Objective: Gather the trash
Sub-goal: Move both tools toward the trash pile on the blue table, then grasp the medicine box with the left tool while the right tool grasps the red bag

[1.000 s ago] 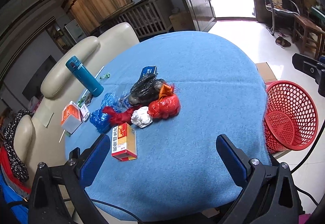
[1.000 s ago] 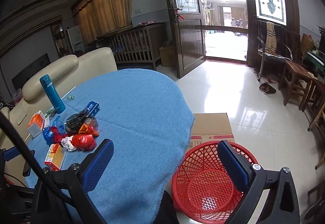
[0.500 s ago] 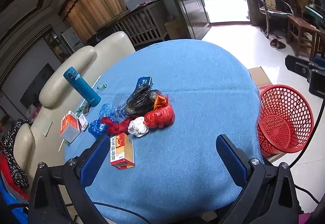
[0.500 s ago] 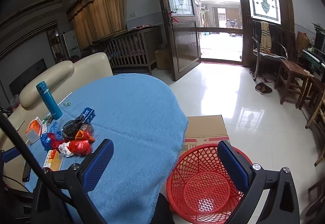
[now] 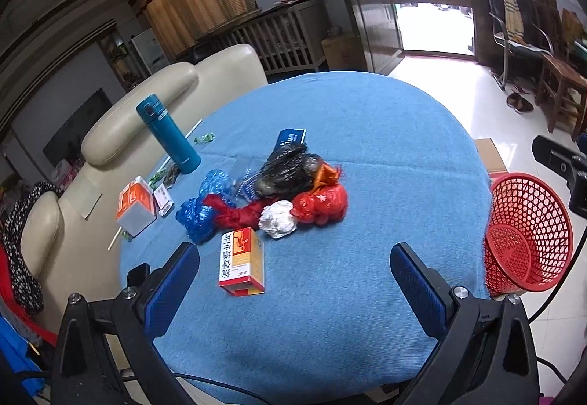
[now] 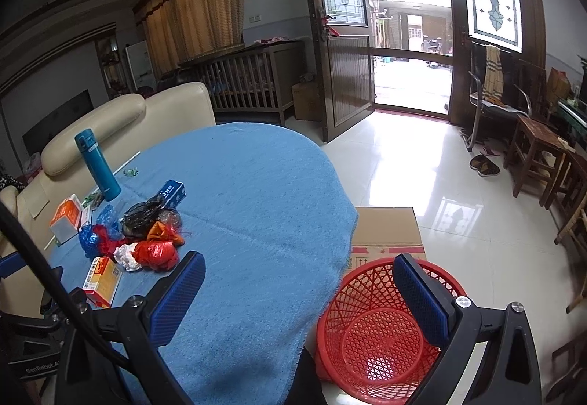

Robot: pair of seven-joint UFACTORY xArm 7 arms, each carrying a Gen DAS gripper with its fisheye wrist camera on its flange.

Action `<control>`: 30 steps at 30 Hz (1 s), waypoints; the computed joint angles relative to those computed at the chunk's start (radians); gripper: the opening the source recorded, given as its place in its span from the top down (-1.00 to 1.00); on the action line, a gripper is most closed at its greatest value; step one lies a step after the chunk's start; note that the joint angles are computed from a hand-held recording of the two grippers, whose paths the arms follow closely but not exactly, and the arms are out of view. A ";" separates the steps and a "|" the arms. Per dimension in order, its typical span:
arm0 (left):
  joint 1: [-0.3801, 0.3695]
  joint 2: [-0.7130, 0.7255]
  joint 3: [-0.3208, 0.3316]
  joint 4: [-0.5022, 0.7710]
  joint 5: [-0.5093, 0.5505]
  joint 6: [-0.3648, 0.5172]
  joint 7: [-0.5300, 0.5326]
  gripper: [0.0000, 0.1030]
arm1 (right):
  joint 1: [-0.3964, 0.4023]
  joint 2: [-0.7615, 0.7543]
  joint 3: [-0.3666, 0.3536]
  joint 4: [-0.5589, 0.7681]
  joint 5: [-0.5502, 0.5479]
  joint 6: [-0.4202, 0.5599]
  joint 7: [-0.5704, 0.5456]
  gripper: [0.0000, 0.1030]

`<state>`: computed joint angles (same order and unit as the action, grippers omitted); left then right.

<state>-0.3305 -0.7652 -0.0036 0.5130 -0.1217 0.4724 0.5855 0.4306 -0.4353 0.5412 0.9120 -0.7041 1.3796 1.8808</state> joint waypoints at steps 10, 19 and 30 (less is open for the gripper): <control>0.022 0.037 0.046 0.019 -0.027 -0.008 0.024 -1.00 | 0.020 0.114 -0.021 0.087 -0.057 -0.009 -0.029 -1.00; 0.048 0.097 0.072 0.044 -0.058 -0.021 0.046 -1.00 | 0.059 0.193 -0.080 0.140 -0.095 -0.048 -0.058 -1.00; 0.112 0.331 0.091 0.148 -0.094 -0.065 0.050 -1.00 | -0.003 0.220 -0.219 0.023 -0.095 -0.539 -0.077 -1.00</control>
